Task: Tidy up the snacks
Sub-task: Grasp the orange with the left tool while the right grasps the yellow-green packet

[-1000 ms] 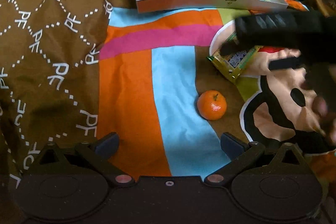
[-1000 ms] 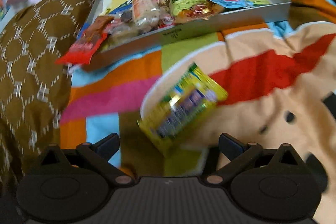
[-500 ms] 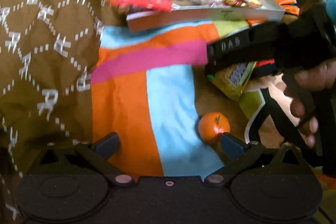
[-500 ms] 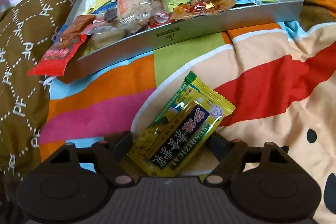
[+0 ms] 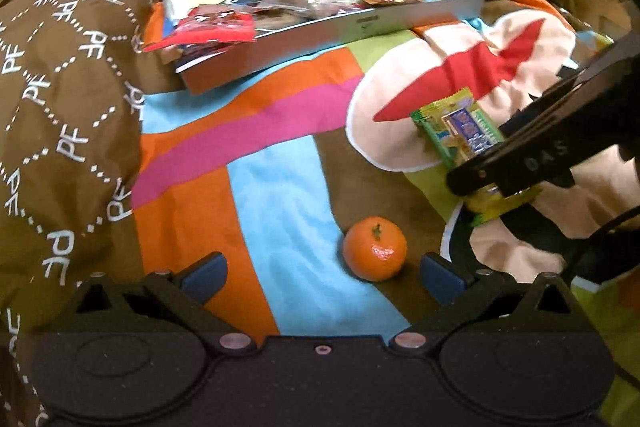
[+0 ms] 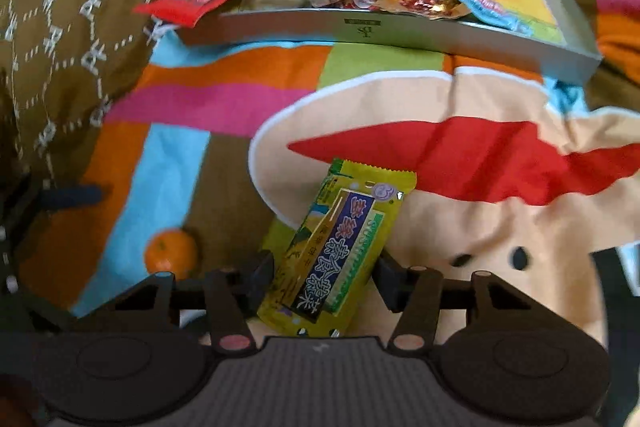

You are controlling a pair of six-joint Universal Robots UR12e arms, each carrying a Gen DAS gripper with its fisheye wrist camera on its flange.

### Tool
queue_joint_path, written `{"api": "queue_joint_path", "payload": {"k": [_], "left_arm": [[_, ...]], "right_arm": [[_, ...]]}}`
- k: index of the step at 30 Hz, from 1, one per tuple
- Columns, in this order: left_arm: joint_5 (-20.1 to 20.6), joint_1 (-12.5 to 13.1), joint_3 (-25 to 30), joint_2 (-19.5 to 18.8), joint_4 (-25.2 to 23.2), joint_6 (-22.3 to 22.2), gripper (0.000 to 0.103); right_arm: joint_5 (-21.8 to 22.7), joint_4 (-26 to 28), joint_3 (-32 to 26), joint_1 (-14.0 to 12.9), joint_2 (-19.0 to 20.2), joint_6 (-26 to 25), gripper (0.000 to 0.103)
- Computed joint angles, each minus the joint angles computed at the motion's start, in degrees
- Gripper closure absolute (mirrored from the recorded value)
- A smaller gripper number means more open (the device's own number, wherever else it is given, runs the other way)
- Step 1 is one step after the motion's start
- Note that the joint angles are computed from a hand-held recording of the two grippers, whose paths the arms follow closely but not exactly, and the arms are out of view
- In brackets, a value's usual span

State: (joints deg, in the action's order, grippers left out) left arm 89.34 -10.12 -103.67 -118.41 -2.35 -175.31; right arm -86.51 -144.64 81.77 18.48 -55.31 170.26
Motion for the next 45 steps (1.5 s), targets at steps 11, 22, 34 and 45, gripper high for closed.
{"api": "queue_joint_path", "payload": {"k": [11, 22, 34, 45], "left_arm": [[-1.2, 0.0, 0.9, -1.1, 0.7, 6.0, 0.009], [-0.9, -0.6, 0.8, -1.6, 3.4, 14.3, 0.033], [-2.0, -0.8, 0.8, -1.6, 2.3, 17.3, 0.065], [1.0, -0.2, 1.7, -1.8, 2.6, 6.9, 0.066]], "right_arm": [[-1.0, -2.2, 2.3, 0.2, -1.3, 1.7, 0.036], [-4.1, -1.8, 1.6, 1.2, -0.3, -0.4, 0.03], [-2.9, -1.6, 1.5, 1.6, 0.2, -0.3, 0.034], [-2.8, -7.8, 2.3, 2.2, 1.0, -4.2, 0.049]]}}
